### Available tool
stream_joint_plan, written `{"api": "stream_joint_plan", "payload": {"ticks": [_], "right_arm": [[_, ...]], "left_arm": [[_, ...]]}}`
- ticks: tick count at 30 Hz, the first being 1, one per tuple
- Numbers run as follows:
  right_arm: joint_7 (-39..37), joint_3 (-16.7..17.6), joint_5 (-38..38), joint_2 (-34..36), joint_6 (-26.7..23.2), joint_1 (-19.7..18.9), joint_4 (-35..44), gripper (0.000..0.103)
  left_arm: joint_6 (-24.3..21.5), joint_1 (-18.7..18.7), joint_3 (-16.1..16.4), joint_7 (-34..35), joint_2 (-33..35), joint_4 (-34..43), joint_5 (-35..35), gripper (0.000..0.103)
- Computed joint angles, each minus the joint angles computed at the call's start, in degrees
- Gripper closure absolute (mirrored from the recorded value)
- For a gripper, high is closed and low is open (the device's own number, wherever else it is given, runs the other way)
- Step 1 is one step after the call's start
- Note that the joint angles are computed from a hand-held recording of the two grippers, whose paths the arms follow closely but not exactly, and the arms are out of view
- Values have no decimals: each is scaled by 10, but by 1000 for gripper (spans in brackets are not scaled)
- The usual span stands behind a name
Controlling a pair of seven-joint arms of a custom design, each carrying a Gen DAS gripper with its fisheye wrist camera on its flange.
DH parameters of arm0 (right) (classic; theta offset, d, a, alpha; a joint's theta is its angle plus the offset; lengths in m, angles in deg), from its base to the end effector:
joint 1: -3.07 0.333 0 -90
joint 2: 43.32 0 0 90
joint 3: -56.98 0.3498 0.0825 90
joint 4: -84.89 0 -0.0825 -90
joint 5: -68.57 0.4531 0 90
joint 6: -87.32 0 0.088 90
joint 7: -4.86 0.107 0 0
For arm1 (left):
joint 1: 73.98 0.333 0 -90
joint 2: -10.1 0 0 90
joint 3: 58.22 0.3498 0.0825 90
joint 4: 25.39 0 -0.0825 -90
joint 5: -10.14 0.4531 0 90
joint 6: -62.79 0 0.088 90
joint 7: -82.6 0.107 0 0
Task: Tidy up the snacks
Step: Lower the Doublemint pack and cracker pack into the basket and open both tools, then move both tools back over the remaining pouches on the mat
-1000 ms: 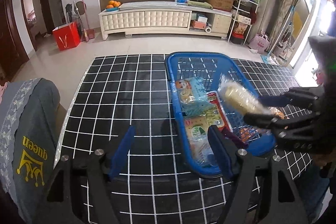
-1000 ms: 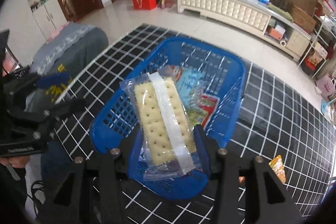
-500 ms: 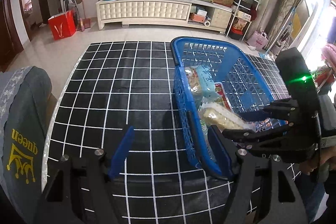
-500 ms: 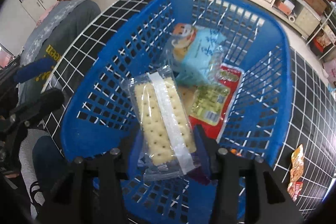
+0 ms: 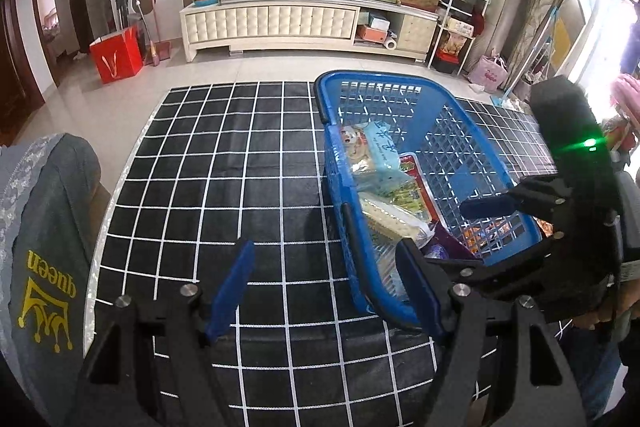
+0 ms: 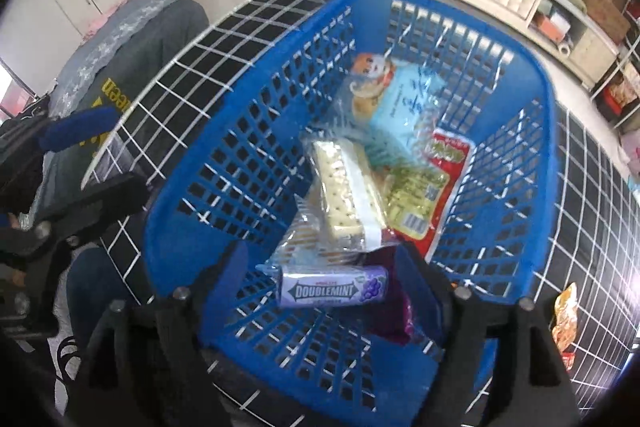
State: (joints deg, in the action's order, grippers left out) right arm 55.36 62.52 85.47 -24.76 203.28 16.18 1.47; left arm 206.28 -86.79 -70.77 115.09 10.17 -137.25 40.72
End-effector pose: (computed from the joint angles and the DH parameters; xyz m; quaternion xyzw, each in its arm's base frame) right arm 0.7194 0.2496 0.5464 -0.9275 0.3187 -0.0121 0.1951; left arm 0.5991 -0.2879 0.5440 -0.7345 0.5901 -0.2489 0.2244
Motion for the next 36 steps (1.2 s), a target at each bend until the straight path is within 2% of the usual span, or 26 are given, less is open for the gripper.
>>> {"api": "stream_joint_plan", "payload": {"ticks": [8, 14, 19, 21, 24, 36], "right_arm": [[-26, -5, 58, -41, 18, -27, -27, 21], [-41, -17, 97, -66, 25, -48, -40, 21], [-57, -29, 124, -86, 30, -68, -55, 21], [-61, -35, 133, -89, 31, -76, -57, 21], [-67, -42, 143, -93, 34, -87, -62, 21], [-83, -64, 156, -69, 20, -141, -51, 21]], "left_arm": [[-23, -12, -9, -11, 3, 26, 29, 32], [-45, -34, -13, -5, 32, 77, 50, 32], [-66, -62, -11, 10, 71, 135, 67, 32], [-75, -75, -9, 16, 91, 164, 73, 26], [-82, -96, -4, 28, 120, 203, 80, 25], [-124, -170, 22, 87, 245, 361, 43, 25]]}}
